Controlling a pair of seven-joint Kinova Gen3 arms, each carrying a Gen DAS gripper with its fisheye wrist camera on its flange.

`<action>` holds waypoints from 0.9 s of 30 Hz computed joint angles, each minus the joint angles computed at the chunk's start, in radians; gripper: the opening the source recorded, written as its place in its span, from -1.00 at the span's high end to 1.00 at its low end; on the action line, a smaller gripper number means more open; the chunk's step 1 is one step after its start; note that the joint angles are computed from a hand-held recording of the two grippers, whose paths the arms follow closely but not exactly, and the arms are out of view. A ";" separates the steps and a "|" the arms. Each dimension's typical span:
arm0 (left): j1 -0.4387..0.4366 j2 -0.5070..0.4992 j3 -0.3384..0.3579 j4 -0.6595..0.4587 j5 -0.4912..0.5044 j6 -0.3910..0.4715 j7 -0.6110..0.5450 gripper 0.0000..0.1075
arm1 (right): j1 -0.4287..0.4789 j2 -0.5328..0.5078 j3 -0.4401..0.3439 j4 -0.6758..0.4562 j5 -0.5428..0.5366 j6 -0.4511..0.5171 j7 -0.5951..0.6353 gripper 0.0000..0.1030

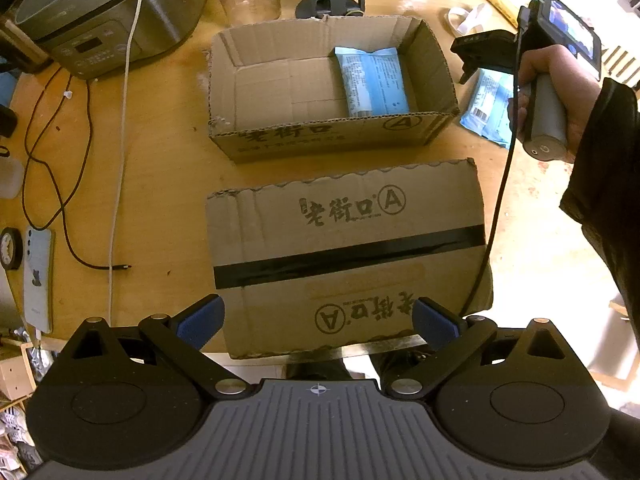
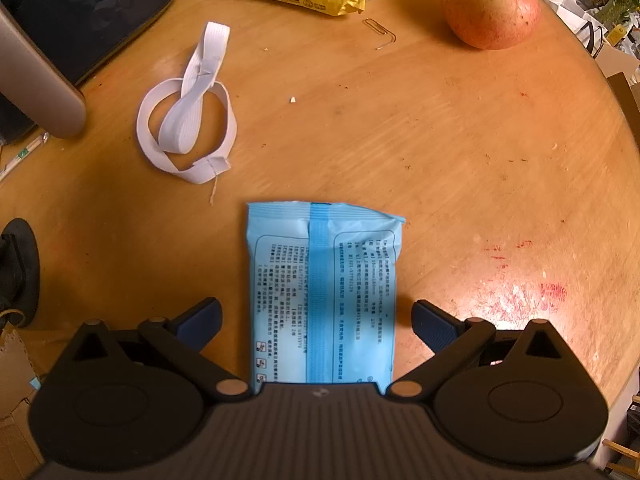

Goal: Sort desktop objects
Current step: 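Close the right tool's fingers on the other blue packet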

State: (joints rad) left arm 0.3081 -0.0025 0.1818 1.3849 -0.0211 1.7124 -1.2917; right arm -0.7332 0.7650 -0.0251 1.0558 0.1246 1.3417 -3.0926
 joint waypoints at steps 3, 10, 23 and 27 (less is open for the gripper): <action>0.000 -0.003 0.000 0.001 0.001 -0.001 0.001 -0.92 | 0.005 -0.013 -0.005 0.008 -0.003 -0.011 0.012 -0.69; -0.004 -0.010 -0.001 0.004 0.005 -0.004 0.001 -0.92 | 0.001 -0.003 -0.006 -0.056 -0.004 0.050 0.054 -0.28; -0.017 -0.024 -0.005 0.013 0.015 -0.008 0.001 -0.92 | 0.006 -0.053 -0.008 -0.007 -0.004 0.047 0.058 -0.28; -0.022 -0.028 -0.007 0.015 0.017 -0.010 0.001 -0.92 | 0.012 -0.083 -0.013 0.015 -0.003 0.054 0.064 -0.20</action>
